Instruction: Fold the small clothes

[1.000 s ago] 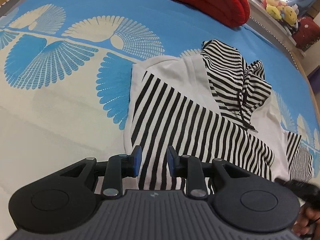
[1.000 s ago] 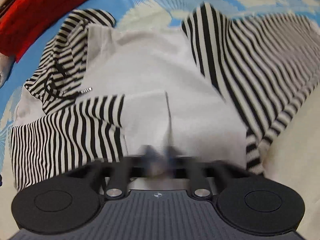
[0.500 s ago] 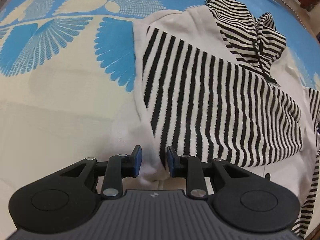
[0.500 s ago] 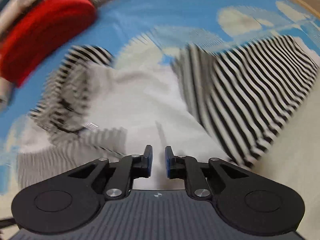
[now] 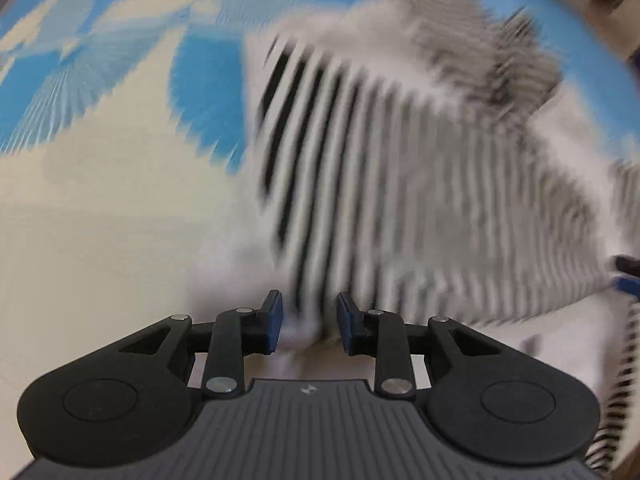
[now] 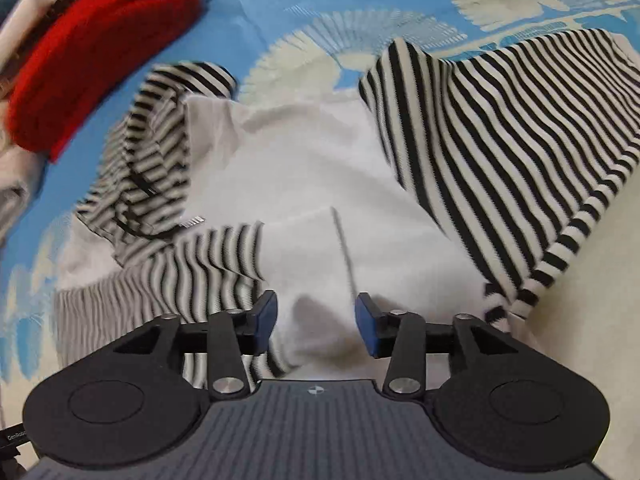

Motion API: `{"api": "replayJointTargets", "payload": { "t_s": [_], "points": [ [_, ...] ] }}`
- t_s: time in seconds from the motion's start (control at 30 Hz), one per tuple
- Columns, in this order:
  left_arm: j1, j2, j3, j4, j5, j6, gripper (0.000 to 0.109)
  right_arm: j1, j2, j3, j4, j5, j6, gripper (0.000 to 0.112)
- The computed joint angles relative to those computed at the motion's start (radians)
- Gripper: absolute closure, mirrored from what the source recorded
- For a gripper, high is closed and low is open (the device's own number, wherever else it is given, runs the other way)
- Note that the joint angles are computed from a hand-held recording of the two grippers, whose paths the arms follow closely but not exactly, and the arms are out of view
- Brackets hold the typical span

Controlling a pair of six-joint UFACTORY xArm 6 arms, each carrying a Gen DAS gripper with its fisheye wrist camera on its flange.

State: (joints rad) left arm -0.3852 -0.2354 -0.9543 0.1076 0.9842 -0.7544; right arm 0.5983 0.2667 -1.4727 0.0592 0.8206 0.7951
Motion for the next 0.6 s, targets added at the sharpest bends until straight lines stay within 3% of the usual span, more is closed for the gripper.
{"api": "replayJointTargets", "payload": {
  "t_s": [0.1,0.2,0.4,0.6],
  "points": [
    [-0.010,-0.014,-0.014,0.029,-0.011,-0.019,0.076,0.002,0.015,-0.039,-0.045,0.108,0.048,0.066],
    [-0.042,-0.037,-0.044,0.102,-0.052,-0.057,0.075,0.000,-0.029,-0.016,-0.087,0.030,0.040,0.066],
    [-0.140,0.037,-0.173,0.300,-0.019,-0.083,0.065,-0.030,-0.124,0.072,-0.255,-0.101,0.099,0.066],
    [-0.170,0.084,-0.224,0.305,-0.025,-0.083,0.065,-0.126,-0.235,0.206,-0.354,-0.150,0.196,0.066]
  ]
}}
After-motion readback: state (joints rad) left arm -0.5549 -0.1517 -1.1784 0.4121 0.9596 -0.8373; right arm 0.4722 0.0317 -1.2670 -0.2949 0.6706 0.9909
